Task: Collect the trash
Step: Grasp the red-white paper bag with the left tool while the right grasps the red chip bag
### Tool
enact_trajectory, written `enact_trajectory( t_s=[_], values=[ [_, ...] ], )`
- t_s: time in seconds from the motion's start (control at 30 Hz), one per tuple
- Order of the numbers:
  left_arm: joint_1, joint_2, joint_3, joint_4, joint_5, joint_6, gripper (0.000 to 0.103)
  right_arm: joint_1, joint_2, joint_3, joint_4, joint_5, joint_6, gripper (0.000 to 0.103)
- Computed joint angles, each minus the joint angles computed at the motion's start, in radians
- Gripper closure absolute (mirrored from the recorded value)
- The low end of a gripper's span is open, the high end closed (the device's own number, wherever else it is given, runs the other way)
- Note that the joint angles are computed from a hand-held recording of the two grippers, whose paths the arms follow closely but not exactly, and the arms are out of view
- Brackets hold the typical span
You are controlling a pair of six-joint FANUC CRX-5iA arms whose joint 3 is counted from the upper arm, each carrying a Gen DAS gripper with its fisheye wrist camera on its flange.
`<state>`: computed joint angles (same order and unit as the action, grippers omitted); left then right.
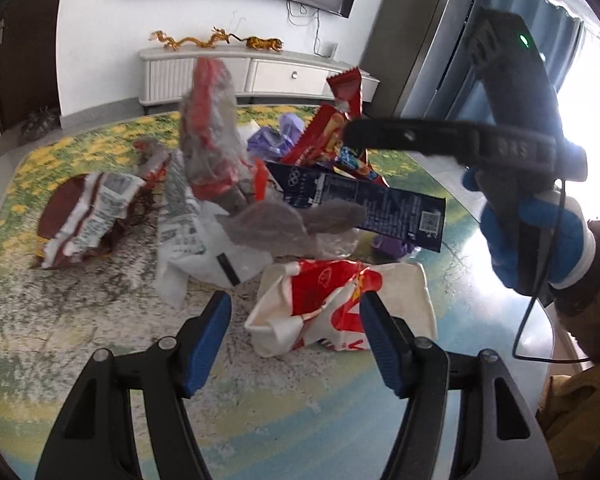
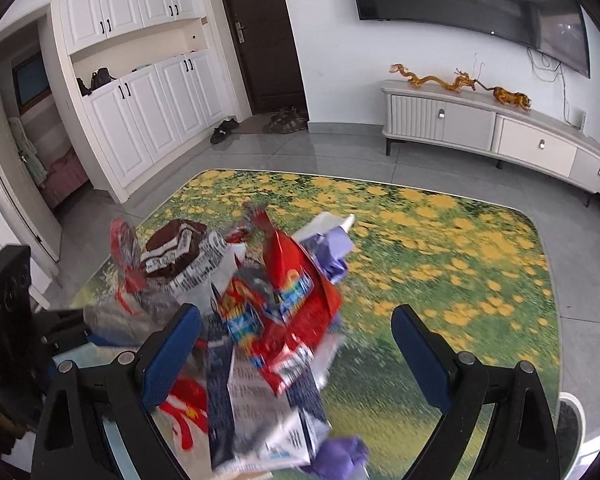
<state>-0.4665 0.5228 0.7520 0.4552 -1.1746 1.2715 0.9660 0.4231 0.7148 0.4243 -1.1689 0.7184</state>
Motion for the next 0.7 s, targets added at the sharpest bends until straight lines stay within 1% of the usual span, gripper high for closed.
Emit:
enact_trajectory(
  t_s=[0.03,0.1,0.17,0.2,0.23,0.27,0.3,0.33,0.37,0.43,0.57,0.7],
  values=[
    [0.000,0.007,0.003,0.011,-0.007,-0.004,0.043,-0.007,0.010,0.016,-0.016,0.003,0.007,0.007],
    [-0.004,0.011,0.001,0.023,-0.013,-0.007,0.047,-0.015,0.032,0.051,-0.036,-0.006,0.021,0.011],
    [-0.008,0.013,-0.001,0.030,-0.017,-0.005,0.054,-0.022,0.043,0.071,-0.058,-0.006,0.028,0.022],
    [-0.011,0.013,-0.002,0.031,-0.019,0.004,0.060,-0.027,0.043,0.072,-0.072,0.001,0.026,0.026],
    [-0.012,0.009,-0.010,0.034,-0.015,0.013,0.061,-0.031,0.040,0.068,-0.085,0.009,0.022,0.036],
    [-0.012,0.002,-0.023,0.037,-0.005,0.023,0.064,-0.034,0.032,0.057,-0.092,0.019,0.017,0.043],
    [-0.013,-0.005,-0.033,0.035,0.003,0.034,0.074,-0.034,0.020,0.037,-0.090,0.034,0.003,0.045],
    [-0.014,-0.008,-0.034,0.030,0.001,0.047,0.075,-0.031,0.008,0.017,-0.084,0.048,-0.007,0.051],
    [-0.018,-0.016,-0.040,0.013,0.008,0.062,0.075,-0.028,-0.002,0.003,-0.079,0.057,-0.013,0.061],
    [-0.032,-0.035,-0.051,-0.027,0.013,0.095,0.075,-0.020,-0.022,-0.024,-0.062,0.072,-0.026,0.073],
    [-0.046,-0.075,-0.091,-0.055,0.042,0.135,0.076,-0.002,-0.061,-0.073,-0.015,0.096,-0.053,0.084],
    [-0.054,-0.129,-0.129,-0.095,0.056,0.170,0.076,0.020,-0.114,-0.142,0.040,0.135,-0.100,0.085]
  ],
)
